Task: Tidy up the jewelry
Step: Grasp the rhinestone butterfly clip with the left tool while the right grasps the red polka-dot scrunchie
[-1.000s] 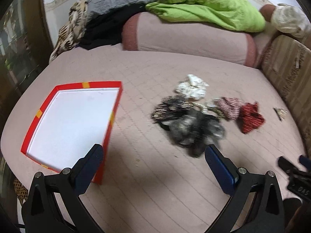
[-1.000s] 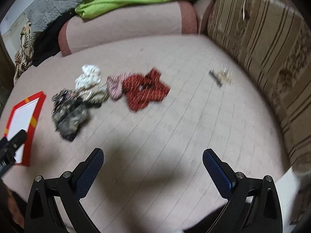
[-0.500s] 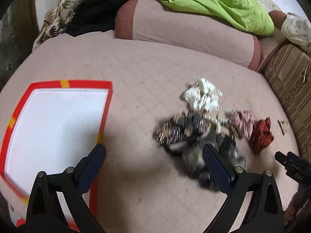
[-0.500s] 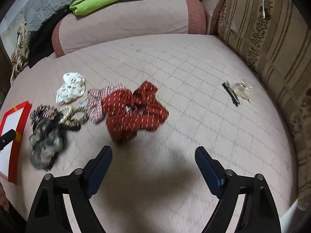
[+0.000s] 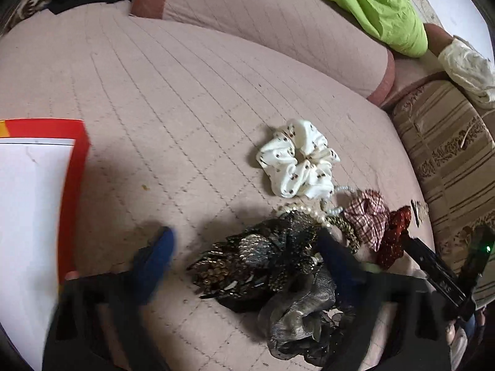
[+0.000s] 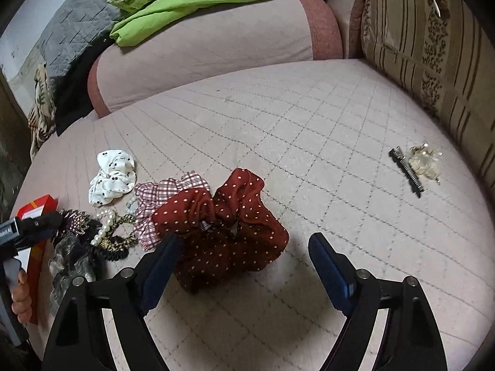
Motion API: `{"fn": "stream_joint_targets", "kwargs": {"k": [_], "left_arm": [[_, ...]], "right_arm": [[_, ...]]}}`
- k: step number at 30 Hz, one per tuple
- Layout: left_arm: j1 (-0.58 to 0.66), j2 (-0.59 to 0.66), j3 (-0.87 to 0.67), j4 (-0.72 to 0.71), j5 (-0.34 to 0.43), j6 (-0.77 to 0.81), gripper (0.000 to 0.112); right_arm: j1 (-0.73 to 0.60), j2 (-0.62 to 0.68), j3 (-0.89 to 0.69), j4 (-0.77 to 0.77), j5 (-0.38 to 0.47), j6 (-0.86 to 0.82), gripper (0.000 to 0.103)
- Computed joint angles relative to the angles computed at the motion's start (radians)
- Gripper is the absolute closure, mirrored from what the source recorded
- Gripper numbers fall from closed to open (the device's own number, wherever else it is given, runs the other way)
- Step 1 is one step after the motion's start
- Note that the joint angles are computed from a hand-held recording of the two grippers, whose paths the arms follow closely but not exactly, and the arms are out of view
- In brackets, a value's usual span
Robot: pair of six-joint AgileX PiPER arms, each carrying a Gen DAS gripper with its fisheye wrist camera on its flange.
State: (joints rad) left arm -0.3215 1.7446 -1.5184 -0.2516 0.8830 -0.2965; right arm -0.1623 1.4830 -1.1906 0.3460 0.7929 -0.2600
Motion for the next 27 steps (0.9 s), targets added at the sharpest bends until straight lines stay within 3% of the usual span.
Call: {"fn": "stream_joint_targets", "kwargs": {"k": [2,3,4,6,9,10,19,27], "left_arm": [[0.000,0.009,-0.011,-0.038,0.012,0.035,0.056],[-0.015,0.008,-0.018,-0.009,0.012,0.015,0.057],[-0.030,0.007,-0.027,0.018,0.017,-0.006,0.057],[-0.045,-0.002,-0.032,0.037,0.024,-0.026,0.061],[-0.063,-0.052,-0.023,0.066,0.026,-0.071,0.063],[-0.062,-0.073,-0.014,0.060,0.025,-0.070,0.070],[-0.030,-0.313,0.085,0.072,0.050,-0.110,0.070],[0.178,-0.495,0.203,0.094,0.104,-0.057,0.070]], "right_arm": [[-0.008,0.018,-0.004,0.022,-0.002,-0.011,0.029],[-0.009,0.030,-0.009,0.033,0.005,-0.016,0.049],[-0.014,0.043,-0.017,0.046,0.024,-0.025,0.076],[-0.036,0.064,-0.033,0.094,0.069,-0.049,0.091],[-0.064,0.028,-0.017,0.127,0.088,-0.050,0.094],[-0.068,0.007,-0.015,0.126,0.093,-0.045,0.094],[-0.032,-0.174,-0.021,0.084,0.163,0.021,0.095],[0.182,-0.201,-0.166,0.037,0.289,0.157,0.095]]}}
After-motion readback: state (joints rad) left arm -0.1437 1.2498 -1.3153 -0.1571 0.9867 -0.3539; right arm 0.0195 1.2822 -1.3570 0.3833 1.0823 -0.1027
